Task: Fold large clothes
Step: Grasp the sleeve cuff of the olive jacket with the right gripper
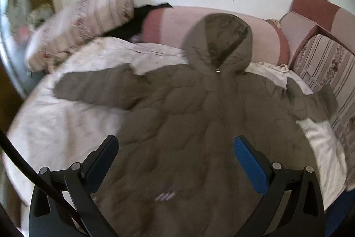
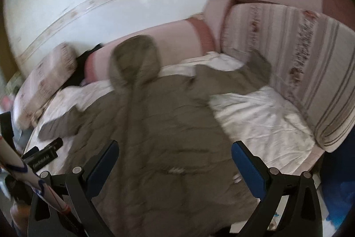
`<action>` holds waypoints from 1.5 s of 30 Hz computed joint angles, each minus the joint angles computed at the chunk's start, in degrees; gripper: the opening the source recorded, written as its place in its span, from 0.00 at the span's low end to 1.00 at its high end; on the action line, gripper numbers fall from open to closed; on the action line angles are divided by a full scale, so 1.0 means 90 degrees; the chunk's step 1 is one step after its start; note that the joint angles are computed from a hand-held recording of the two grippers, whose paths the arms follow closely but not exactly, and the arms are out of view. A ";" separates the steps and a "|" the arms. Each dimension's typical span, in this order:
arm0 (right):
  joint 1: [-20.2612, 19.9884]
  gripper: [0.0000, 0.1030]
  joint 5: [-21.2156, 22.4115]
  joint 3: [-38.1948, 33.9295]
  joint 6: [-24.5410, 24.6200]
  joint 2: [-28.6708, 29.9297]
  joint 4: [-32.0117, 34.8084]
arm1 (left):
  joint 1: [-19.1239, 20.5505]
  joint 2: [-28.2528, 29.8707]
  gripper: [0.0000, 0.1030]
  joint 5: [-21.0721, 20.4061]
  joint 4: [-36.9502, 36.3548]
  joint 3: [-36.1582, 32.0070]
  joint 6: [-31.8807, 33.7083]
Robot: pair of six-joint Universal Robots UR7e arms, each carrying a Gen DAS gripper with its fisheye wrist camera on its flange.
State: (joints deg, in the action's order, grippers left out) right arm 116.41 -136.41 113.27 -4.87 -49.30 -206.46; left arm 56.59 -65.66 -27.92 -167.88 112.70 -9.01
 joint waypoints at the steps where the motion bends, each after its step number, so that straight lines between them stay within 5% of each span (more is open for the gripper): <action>1: -0.0093 1.00 -0.0036 -0.0050 0.0002 -0.0066 0.0094 | 0.0122 0.0203 1.00 -0.0106 0.0093 -0.0230 0.0044; 4: -0.0567 1.00 -0.0009 -0.0173 0.0111 -0.0375 0.0338 | 0.0540 0.0934 1.00 -0.0436 -0.0520 -0.0704 0.0745; 6: -0.0928 1.00 0.0164 -0.0315 0.0111 -0.0558 0.0578 | 0.0698 0.1417 1.00 0.0129 -0.0751 -0.0944 0.0984; 9: -0.1519 0.99 0.0647 -0.0727 0.0490 -0.0773 0.1464 | 0.0887 0.1411 1.00 -0.0201 0.0044 -0.1192 0.0629; 13: -0.2115 0.93 0.0846 -0.1698 0.0864 -0.0503 0.2067 | 0.0920 0.1490 1.00 -0.0179 -0.0199 -0.1262 0.0930; 20: -0.2431 0.76 0.0171 -0.4010 0.0410 0.0789 0.3043 | 0.0915 0.1540 1.00 -0.0255 -0.0204 -0.1267 0.1044; 28: -0.2611 0.71 -0.0523 -0.6133 -0.0506 0.1966 0.3621 | 0.0963 0.1584 1.00 -0.0276 -0.0167 -0.1345 0.1054; 31: -0.2689 0.54 -0.0634 -0.6764 -0.0652 0.2287 0.4096 | 0.0980 0.1586 1.00 -0.0278 -0.0096 -0.1360 0.0998; 33: -0.2698 0.32 -0.0697 -0.6829 -0.0634 0.2332 0.4270 | 0.0996 0.1605 1.00 -0.0285 -0.0085 -0.1380 0.1020; 36: -0.2734 0.19 -0.0715 -0.6811 -0.0524 0.2285 0.4477 | 0.0999 0.1616 1.00 -0.0280 -0.0104 -0.1384 0.1059; 45: -0.2349 0.14 -0.0371 -0.5419 -0.0755 0.1382 0.3358 | 0.0917 0.1520 1.00 -0.0192 -0.0512 -0.1259 0.1240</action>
State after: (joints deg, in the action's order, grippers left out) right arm 95.27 -139.74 64.50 -11.66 -36.87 -176.24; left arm 64.84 -51.98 -29.66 -172.49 101.38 2.15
